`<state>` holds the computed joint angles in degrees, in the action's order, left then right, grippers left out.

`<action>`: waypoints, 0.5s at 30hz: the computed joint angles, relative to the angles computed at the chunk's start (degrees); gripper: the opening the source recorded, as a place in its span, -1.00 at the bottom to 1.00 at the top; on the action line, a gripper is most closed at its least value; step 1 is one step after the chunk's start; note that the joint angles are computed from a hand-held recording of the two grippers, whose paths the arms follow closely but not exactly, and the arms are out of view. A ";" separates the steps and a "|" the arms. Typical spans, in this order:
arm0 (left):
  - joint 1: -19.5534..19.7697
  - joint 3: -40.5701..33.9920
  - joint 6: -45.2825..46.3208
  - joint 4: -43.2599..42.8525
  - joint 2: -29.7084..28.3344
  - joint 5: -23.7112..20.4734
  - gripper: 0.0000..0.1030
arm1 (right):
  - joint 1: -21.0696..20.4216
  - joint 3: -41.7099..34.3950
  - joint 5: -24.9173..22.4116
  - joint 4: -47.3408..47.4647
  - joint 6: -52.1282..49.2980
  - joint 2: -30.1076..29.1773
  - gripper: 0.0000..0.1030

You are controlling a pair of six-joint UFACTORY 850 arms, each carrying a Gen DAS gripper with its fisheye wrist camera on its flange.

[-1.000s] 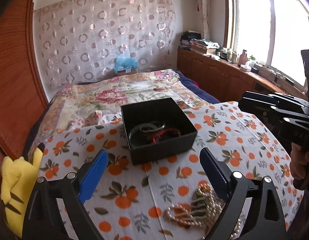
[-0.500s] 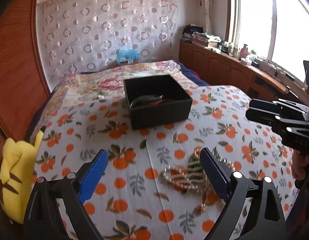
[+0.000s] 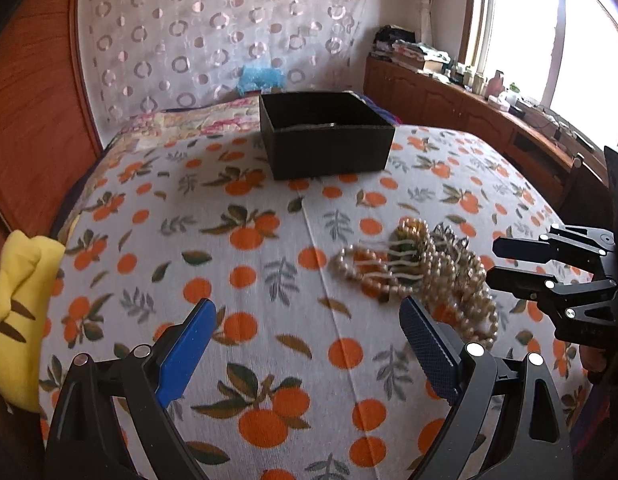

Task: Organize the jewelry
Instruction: 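Move the right gripper back to the pile and close it on a pearl necklace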

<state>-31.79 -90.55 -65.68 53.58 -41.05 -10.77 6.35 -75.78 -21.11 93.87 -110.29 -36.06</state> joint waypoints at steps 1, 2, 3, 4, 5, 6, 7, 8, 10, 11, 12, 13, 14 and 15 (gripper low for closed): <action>0.03 0.20 0.48 -0.61 -0.02 0.08 0.73 | 0.21 -0.18 -0.08 -0.61 0.43 -0.18 -0.23; 0.05 0.40 0.78 -0.97 -0.01 0.20 0.73 | 0.32 -0.50 -0.13 -1.49 1.13 -0.34 -0.23; 0.08 0.55 0.88 -1.10 0.01 0.29 0.73 | 0.45 -0.73 -0.08 -2.11 1.57 -0.49 -0.23; 0.08 0.63 0.91 -1.20 0.01 0.31 0.73 | 0.69 -1.19 0.08 -3.37 2.54 -0.83 -0.23; 0.08 0.68 0.86 -1.26 0.00 0.36 0.73 | 0.73 -1.63 0.17 -5.03 3.91 -1.06 -0.20; 0.11 0.67 1.25 -1.71 -0.01 0.43 0.73 | 0.86 -2.08 0.29 -6.56 5.21 -1.40 -0.14; 0.12 0.72 1.57 -2.08 0.01 0.53 0.73 | 1.08 -2.70 0.57 -8.74 7.05 -1.88 -0.13; 0.11 0.71 1.82 -2.30 0.02 0.57 0.73 | 1.19 -3.10 0.80 -10.01 8.14 -2.20 -0.13; 0.06 0.72 2.11 -2.53 0.03 0.65 0.73 | 1.47 -4.04 1.60 -14.00 11.69 -2.94 -0.13; 0.02 0.68 2.09 -2.48 0.02 0.68 0.73 | 1.55 -4.21 1.91 -14.60 12.07 -3.14 -0.13; 0.01 0.70 1.87 -2.26 0.01 0.75 0.73 | 1.60 -4.32 2.00 -15.15 12.47 -3.24 -0.13; 0.00 0.69 2.04 -2.50 -0.01 0.71 0.73 | 1.62 -4.20 2.17 -14.65 11.74 -3.21 -0.13; 0.00 0.69 2.04 -2.50 -0.01 0.71 0.73 | 1.61 -4.05 2.26 -14.42 11.31 -3.13 -0.13; -0.04 0.65 2.48 -3.00 -0.02 0.64 0.73 | 1.57 -3.89 2.26 -14.07 10.80 -3.06 -0.17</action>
